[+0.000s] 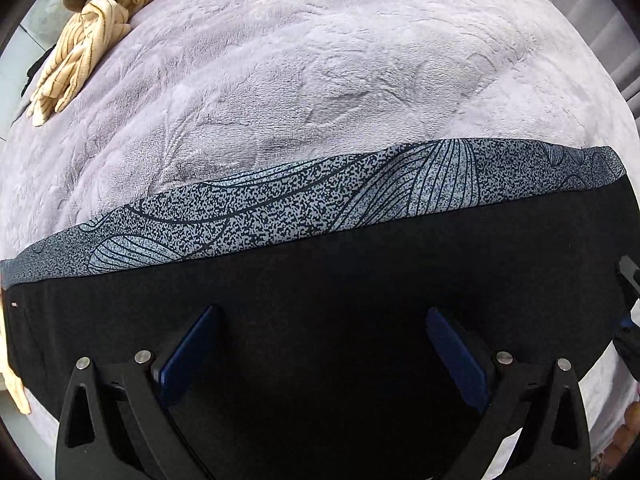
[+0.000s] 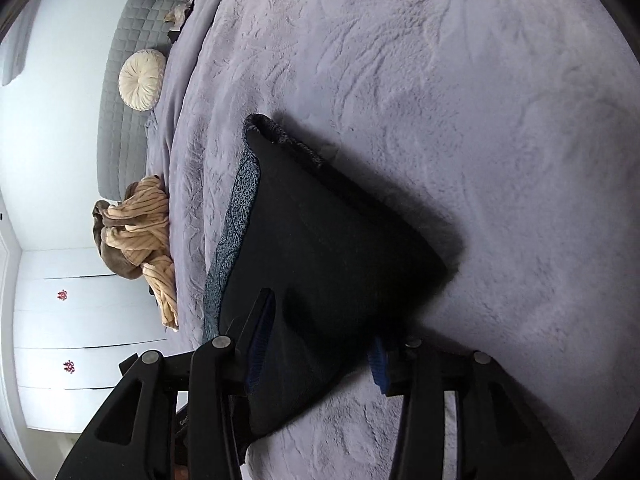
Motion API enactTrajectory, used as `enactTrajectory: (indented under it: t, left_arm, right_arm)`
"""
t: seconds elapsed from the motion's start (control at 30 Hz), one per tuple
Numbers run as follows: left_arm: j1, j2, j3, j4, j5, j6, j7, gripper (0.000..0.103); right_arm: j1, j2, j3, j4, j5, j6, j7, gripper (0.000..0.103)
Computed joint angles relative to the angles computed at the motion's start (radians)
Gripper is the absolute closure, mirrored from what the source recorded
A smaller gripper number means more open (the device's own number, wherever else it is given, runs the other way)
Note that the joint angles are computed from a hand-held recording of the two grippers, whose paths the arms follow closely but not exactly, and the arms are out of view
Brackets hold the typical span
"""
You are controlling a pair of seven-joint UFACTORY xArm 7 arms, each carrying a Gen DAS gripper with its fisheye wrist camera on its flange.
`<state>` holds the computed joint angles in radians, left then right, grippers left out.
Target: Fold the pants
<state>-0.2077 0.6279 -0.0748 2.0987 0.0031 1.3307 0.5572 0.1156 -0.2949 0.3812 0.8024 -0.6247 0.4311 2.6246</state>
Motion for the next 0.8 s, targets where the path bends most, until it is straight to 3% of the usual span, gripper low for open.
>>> enactTrajectory:
  t: [0.1, 0.23, 0.27, 0.37, 0.5, 0.6, 0.8]
  left_arm:
    - [-0.017, 0.051, 0.006, 0.113, 0.013, 0.060, -0.018, 0.000]
    - [-0.035, 0.160, -0.001, 0.307, -0.015, 0.073, -0.055, 0.000]
    - [-0.045, 0.176, 0.003, 0.316, -0.010, 0.039, -0.063, 0.000]
    - [-0.069, 0.221, 0.017, 0.312, 0.020, -0.016, -0.047, 0.000]
    - [-0.055, 0.110, 0.007, 0.132, 0.019, -0.126, -0.016, 0.000]
    - [-0.055, 0.107, 0.010, 0.145, 0.018, -0.084, -0.045, 0.000]
    - [-0.055, 0.085, 0.004, 0.103, 0.021, -0.106, -0.046, 0.000]
  right_arm:
    - [0.002, 0.007, -0.012, -0.001, 0.023, -0.014, 0.005, 0.058]
    - [0.030, -0.003, -0.022, -0.006, 0.075, 0.002, -0.058, 0.066]
    - [0.030, -0.002, -0.020, -0.007, 0.079, 0.002, -0.065, 0.067]
    - [0.038, 0.001, -0.026, -0.009, 0.105, 0.003, -0.098, 0.067]
    - [0.045, 0.005, -0.031, -0.005, 0.136, 0.015, -0.133, 0.067]
    - [0.035, -0.002, -0.023, -0.018, 0.132, -0.004, -0.111, 0.067]
    - [0.034, -0.004, -0.019, -0.016, 0.147, 0.002, -0.127, 0.065]
